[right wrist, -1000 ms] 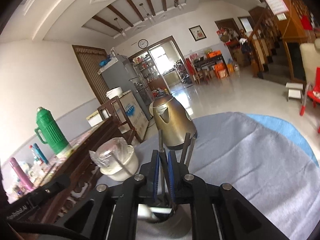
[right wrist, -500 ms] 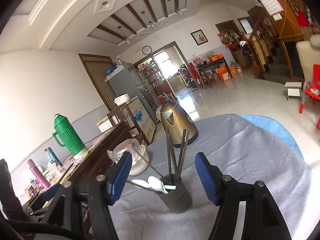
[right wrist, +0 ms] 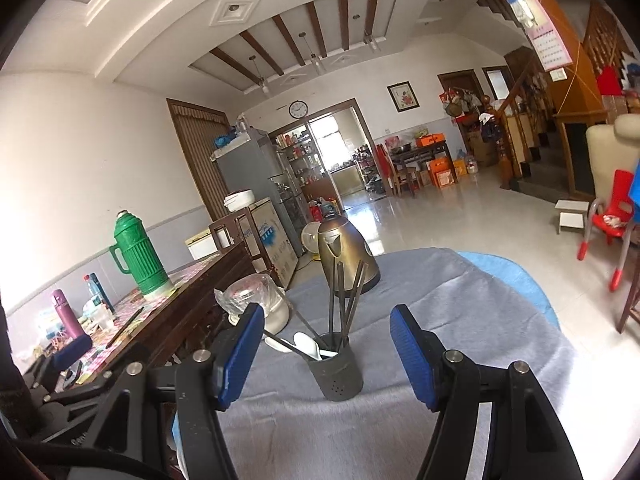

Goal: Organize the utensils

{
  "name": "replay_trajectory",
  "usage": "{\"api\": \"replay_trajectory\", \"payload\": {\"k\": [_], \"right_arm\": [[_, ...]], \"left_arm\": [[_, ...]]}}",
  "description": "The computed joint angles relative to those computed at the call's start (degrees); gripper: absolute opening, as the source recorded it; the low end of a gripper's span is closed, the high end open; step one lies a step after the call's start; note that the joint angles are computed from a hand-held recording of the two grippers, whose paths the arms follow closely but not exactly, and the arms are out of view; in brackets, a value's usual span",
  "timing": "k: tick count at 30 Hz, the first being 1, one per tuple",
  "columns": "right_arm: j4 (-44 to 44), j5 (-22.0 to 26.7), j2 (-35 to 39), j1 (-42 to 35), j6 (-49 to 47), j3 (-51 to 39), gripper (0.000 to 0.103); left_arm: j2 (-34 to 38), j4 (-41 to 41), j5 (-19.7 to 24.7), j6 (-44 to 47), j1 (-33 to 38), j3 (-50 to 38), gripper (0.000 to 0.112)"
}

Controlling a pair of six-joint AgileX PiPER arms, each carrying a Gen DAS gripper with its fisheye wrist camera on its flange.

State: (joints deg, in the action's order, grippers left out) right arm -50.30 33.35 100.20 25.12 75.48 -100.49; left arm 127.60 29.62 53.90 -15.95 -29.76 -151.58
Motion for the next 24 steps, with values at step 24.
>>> {"api": "replay_trajectory", "payload": {"k": [24], "right_arm": [[-0.02,11.85,-11.32,13.61,7.47,15.64,0.069]], "left_arm": [[-26.26,9.02,-6.69,-14.74,-0.99,43.03,0.100]]}}
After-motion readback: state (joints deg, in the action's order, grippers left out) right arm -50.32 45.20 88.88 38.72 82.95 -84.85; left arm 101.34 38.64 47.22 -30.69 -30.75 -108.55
